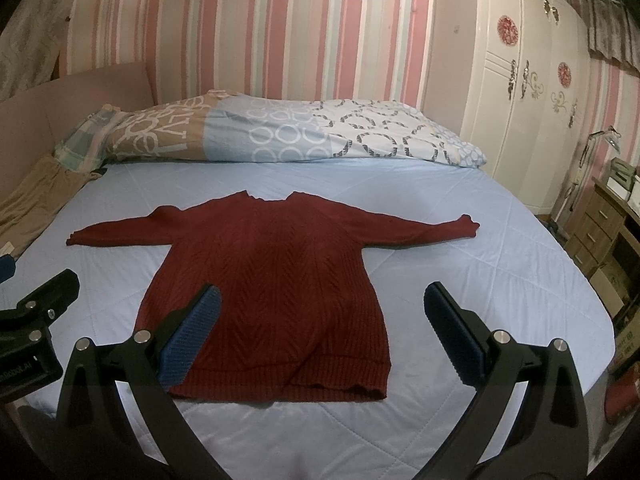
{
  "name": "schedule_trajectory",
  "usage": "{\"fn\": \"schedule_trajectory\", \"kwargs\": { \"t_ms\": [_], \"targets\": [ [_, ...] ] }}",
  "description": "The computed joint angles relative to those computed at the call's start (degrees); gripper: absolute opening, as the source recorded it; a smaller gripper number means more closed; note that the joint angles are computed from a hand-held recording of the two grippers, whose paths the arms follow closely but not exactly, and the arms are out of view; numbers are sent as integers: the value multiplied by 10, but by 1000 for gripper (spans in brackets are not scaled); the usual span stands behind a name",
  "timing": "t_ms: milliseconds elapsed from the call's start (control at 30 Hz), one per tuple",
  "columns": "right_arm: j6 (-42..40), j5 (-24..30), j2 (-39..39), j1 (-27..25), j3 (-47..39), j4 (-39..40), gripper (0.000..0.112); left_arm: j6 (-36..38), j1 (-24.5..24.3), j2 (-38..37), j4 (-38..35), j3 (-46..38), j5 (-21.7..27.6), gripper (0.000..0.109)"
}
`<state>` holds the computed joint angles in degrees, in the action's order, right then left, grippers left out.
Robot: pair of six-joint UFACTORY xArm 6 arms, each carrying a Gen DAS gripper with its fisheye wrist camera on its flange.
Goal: Fold small clothes
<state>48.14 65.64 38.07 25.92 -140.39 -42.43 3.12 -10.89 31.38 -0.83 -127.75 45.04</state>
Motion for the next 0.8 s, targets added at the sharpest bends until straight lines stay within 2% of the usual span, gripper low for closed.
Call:
{"fn": "schedule_trajectory", "kwargs": {
  "t_ms": [800],
  "targets": [
    [-15, 18, 30, 2, -53, 4, 100, 0, 0, -1, 3, 3, -4, 102]
  ]
}}
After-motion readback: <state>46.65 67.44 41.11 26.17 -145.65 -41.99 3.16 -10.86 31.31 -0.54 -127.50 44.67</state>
